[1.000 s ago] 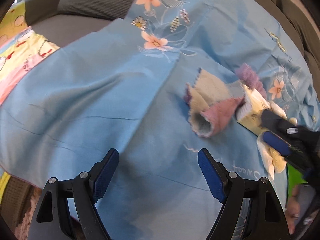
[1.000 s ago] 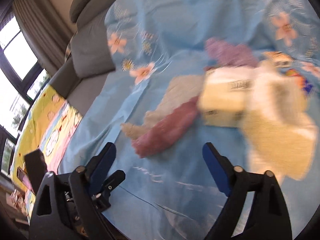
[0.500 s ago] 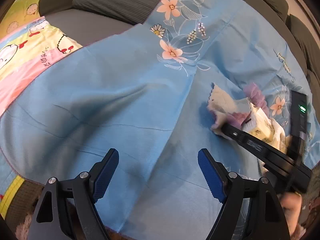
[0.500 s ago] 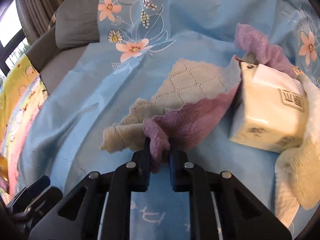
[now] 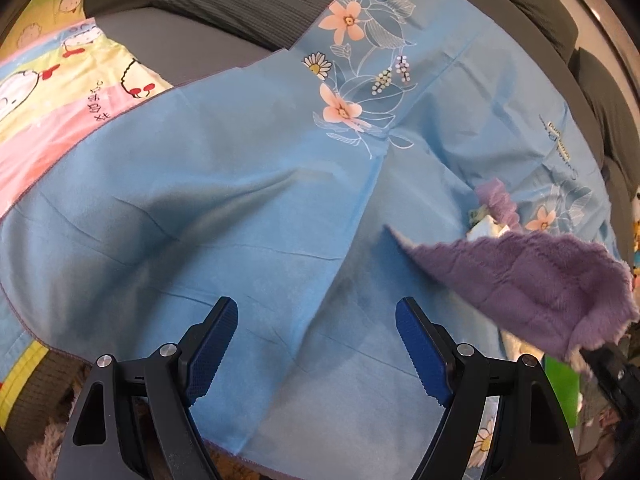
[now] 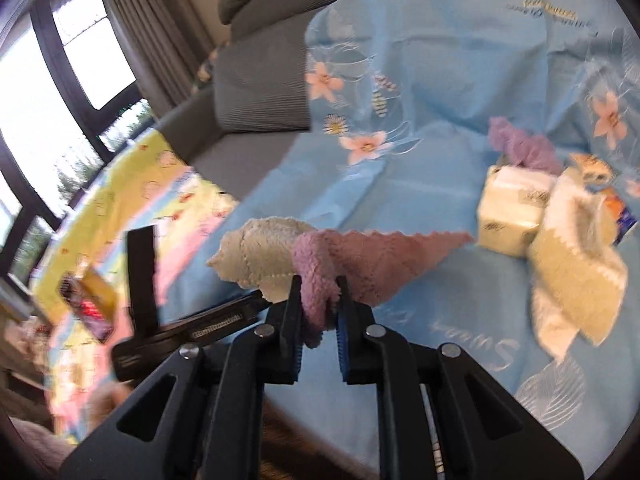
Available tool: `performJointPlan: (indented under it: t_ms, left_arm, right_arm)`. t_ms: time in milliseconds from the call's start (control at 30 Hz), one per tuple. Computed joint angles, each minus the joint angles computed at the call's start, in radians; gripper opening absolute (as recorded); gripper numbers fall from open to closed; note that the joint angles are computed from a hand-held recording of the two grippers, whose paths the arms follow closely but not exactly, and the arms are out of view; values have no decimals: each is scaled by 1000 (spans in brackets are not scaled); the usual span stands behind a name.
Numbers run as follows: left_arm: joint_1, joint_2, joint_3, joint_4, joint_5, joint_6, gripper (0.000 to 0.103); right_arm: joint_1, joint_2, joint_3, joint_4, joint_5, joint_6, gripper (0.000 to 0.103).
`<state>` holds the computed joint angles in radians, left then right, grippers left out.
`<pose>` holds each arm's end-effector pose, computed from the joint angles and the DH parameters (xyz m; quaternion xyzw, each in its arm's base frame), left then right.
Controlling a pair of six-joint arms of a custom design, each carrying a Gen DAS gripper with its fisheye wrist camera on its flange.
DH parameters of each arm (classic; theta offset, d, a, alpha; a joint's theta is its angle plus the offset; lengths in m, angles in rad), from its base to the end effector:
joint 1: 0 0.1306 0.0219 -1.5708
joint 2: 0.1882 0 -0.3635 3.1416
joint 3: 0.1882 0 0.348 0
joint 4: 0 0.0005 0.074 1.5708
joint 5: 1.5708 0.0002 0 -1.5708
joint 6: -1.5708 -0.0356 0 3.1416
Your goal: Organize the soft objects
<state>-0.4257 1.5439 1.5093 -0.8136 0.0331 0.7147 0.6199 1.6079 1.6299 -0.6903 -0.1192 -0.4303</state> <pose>0.4550 -0.2082 0.3950 -0.1289 0.9264 -0.2038 0.2892 0.4347 0.3148 0.4247 -0.1109 0.8918 0.2646 0.3498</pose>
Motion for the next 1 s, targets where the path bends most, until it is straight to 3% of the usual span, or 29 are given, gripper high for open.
performJointPlan:
  t_ms: [67,200,400,500,567,600,700,833,933,1000]
  left_arm:
    - [1,-1,-1,1,-1,3,82]
    - [0,12,15,-9,7,8,82]
    - [-13,74,92,-32,72,-43,82]
    - [-24,108,133,-42,104,-53,82]
    - [-34,129,160,-54,115,-65,82]
    - [-37,134,167,-52,123,-70,82]
    - [-41,155,201,-65,140,-79,82]
    - [-51,183,238,-76,157,-108,82]
    - [-59,224,284,-83,216,-131,82]
    - [-64,266,334,-128,215,-133,82]
  right_arm:
    - [-2,13,10,-7,-14,-1,13]
    - [-13,105,97,-86,54,-5,13]
    - [-47,232,210,-197,83,-18,17]
    - [-70,276,244,-242,46,-50,20]
    - [-86,269,232,-222,-12,-84,34]
    - [-90,257,222,-211,-29,-92,51]
    - [-90,204,193,-196,77,-93,76]
    - [-122,161,159,-156,37,-103,81]
    - [-133,194,198,-209,16,-118,82]
    - [-127,238,246,-262,31,-96,82]
